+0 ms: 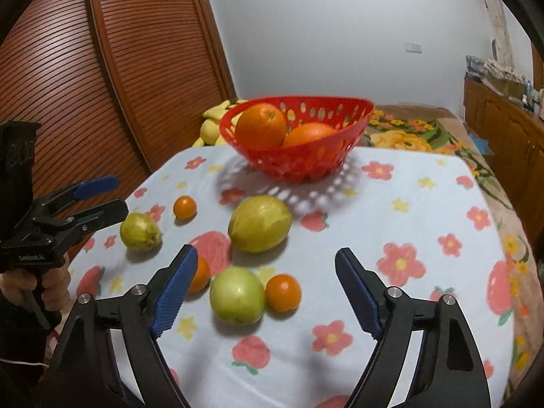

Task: Organize fruits
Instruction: 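Withdraw both open grippers from the basket toward the fruit on the table, then close the right gripper on the pale green apple while the left gripper grasps a mandarin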

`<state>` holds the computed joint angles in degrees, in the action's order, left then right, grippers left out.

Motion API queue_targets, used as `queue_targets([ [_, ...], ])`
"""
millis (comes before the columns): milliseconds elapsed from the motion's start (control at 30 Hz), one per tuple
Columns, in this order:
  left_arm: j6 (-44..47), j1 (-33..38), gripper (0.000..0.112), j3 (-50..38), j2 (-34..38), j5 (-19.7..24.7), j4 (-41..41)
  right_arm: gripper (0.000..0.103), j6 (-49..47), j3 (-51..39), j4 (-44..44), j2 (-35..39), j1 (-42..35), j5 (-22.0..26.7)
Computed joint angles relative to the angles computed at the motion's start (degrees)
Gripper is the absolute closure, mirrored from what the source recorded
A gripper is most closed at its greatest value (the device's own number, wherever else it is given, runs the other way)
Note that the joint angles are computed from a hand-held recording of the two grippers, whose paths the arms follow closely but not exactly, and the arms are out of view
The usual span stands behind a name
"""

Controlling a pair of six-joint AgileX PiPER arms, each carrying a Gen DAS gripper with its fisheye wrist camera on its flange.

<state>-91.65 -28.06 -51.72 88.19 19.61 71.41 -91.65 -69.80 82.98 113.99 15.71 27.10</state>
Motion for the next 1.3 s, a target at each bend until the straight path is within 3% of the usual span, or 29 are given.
queue_targets([
  [300,-11.2,-0.2,0.023,3.1,2.9,-0.8,8.3,0.036,-3.2,0.7,1.1,2.8,3.2,-2.2],
  [467,-17.8,-0.3,0.023,4.3,3.3,-1.0,14.4,0.04,-3.7,0.3,0.5,3.7,4.7,-4.1],
  [567,-17.8,0.0,0.023,4.3,3.6,-2.5,14.3,0.041,-2.9,-0.4,-0.6,4.5,5.0,-4.3],
  [667,-18.0,-0.4,0.023,4.0,4.3,-2.5,14.6,0.049,-2.9,-0.7,-1.1,4.8,5.0,-3.8],
  [800,-19.2,0.7,0.024,4.1,4.7,-5.7,15.3,0.049,-3.1,-1.1,-1.7,5.1,5.4,-4.1],
  [1067,-21.6,1.2,0.035,4.4,5.2,-7.2,17.7,0.049,-3.9,-1.1,-2.5,5.5,6.8,-4.4],
  [1267,-21.5,1.2,0.036,4.2,5.7,-7.6,17.5,0.049,-5.5,-0.4,-1.4,5.2,7.1,-5.1],
  [1300,-21.6,1.2,0.037,4.2,5.8,-7.6,17.6,0.053,-7.1,0.0,-0.1,5.0,7.3,-5.8],
])
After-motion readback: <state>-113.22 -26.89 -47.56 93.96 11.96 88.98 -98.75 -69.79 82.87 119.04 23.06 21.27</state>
